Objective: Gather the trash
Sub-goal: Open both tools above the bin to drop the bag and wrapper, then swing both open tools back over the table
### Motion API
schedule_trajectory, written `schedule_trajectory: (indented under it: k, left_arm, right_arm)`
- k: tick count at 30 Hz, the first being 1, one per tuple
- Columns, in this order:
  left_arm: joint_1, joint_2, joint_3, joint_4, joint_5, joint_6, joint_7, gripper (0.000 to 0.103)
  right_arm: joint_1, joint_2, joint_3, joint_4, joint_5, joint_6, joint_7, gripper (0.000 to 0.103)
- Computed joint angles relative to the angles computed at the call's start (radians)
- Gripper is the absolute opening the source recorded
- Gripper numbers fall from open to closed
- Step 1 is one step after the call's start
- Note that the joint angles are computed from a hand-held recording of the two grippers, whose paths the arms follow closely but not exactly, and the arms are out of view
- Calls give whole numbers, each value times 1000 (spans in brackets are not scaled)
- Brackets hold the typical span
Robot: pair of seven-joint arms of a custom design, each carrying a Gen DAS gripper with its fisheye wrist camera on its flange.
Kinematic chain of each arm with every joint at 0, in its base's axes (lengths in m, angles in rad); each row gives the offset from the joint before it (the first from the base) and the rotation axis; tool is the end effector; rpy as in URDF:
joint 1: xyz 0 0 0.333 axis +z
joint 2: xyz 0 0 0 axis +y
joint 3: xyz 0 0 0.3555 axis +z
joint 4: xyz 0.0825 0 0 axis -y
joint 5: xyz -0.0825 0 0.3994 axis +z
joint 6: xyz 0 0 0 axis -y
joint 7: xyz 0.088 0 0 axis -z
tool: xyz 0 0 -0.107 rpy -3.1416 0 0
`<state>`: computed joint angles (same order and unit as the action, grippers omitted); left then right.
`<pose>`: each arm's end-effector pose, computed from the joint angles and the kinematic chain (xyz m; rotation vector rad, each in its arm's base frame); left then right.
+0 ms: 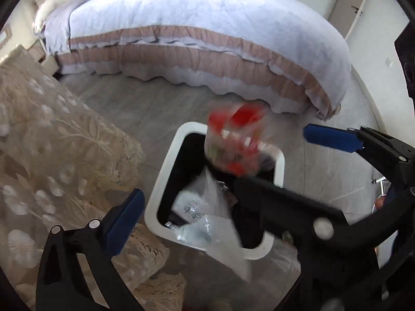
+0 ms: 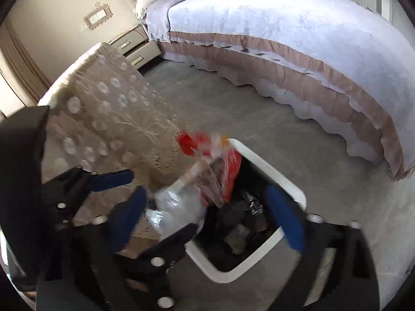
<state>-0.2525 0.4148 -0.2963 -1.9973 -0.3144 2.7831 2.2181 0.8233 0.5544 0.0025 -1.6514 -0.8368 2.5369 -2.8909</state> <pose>0.5826 -0.3227 0.3223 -1.0147 2.7969 -0.6866 0.4980 0.5522 0.3457 -1.4389 2.1026 -0.4441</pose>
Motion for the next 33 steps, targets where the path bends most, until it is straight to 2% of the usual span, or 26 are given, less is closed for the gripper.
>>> schedule_trajectory:
  k: [4, 8, 12, 21, 24, 25, 27, 30, 33]
  left_arm:
    - [-54, 10, 55, -4, 83, 12, -73, 98]
    - [-47, 10, 49, -7, 95, 34, -91, 98]
    - [0, -15, 6, -24, 54, 67, -47, 98]
    - [80, -104, -76, -83, -122, 104, 91, 98]
    - [95, -154, -82, -112, -188, 123, 139, 98]
    - [120, -175, -100, -120, -240, 116, 189, 97]
    - [178, -210, -136, -114, -374, 21, 314, 98]
    - [134, -282, -78, -180, -360, 126, 309, 98]
    - [142, -343, -44, -201, -477, 118, 395, 98]
  right_arm:
    - [-8, 15, 0, 0, 22, 15, -2, 98]
    - [3, 7, -11, -6, 14, 8, 26, 98]
    - [14, -18, -20, -24, -20, -4, 68, 98]
    - [32, -41, 3, 29, -99, -110, 50, 98]
    - [40, -41, 9, 59, -130, -124, 36, 98]
    - [43, -40, 10, 71, -137, -128, 28, 98]
    - [51, -31, 9, 108, -162, -131, 13, 98]
    - [64, 0, 5, 186, -184, -130, -42, 98]
    - [92, 40, -11, 285, -211, -135, -97, 98]
